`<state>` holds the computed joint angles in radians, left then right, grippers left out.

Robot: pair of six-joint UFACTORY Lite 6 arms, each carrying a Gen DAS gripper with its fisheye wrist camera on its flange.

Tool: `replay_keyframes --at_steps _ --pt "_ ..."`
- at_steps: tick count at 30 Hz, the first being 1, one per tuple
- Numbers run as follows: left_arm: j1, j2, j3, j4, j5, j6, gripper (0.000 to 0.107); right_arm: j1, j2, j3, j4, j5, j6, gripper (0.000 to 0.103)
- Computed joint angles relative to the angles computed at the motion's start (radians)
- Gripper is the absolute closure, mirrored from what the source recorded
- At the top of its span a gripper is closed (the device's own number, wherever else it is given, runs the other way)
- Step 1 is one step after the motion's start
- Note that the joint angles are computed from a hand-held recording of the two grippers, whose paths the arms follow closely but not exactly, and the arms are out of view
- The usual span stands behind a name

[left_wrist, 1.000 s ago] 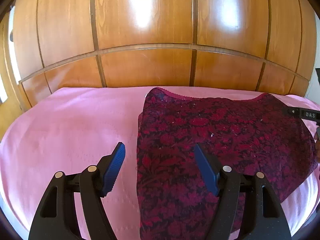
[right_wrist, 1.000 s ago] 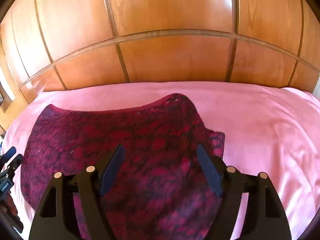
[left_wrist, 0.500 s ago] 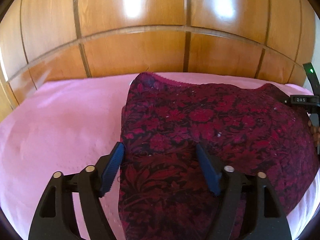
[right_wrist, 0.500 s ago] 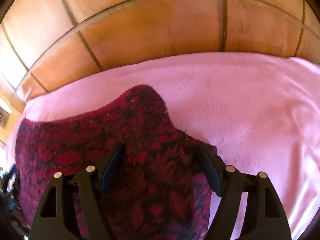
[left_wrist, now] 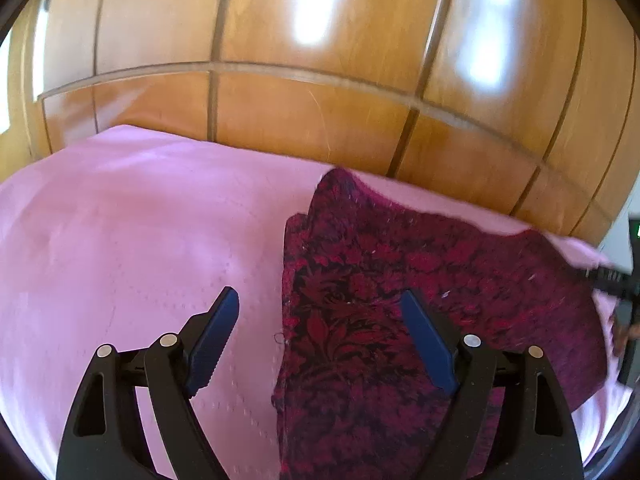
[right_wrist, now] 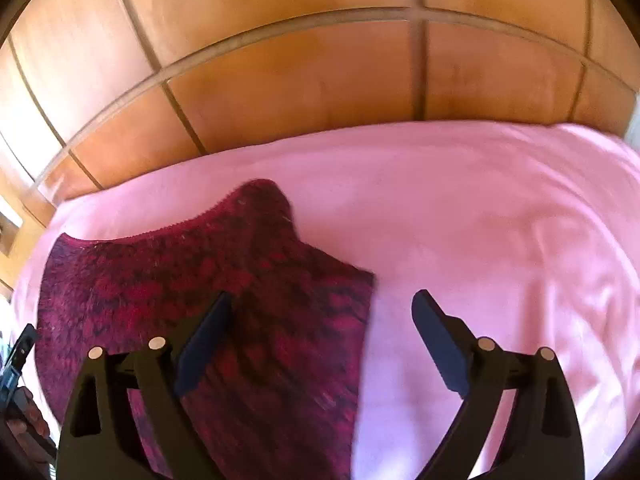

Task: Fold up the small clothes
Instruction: 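Smooth the folded sweater flat with both tools, then grasp the sweater edge with the right tool and lift it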

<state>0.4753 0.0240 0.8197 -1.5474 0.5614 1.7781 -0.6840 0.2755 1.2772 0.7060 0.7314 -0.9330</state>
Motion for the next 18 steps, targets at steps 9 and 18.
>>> replay_keyframes --at_steps 9,18 --pt "-0.013 -0.172 -0.127 0.130 0.159 -0.079 0.030 -0.275 0.022 -0.112 0.147 0.344 -0.204 0.010" --pt "-0.179 -0.156 -0.169 0.159 0.100 -0.135 0.035 -0.382 -0.080 -0.308 0.110 0.484 -0.366 0.018"
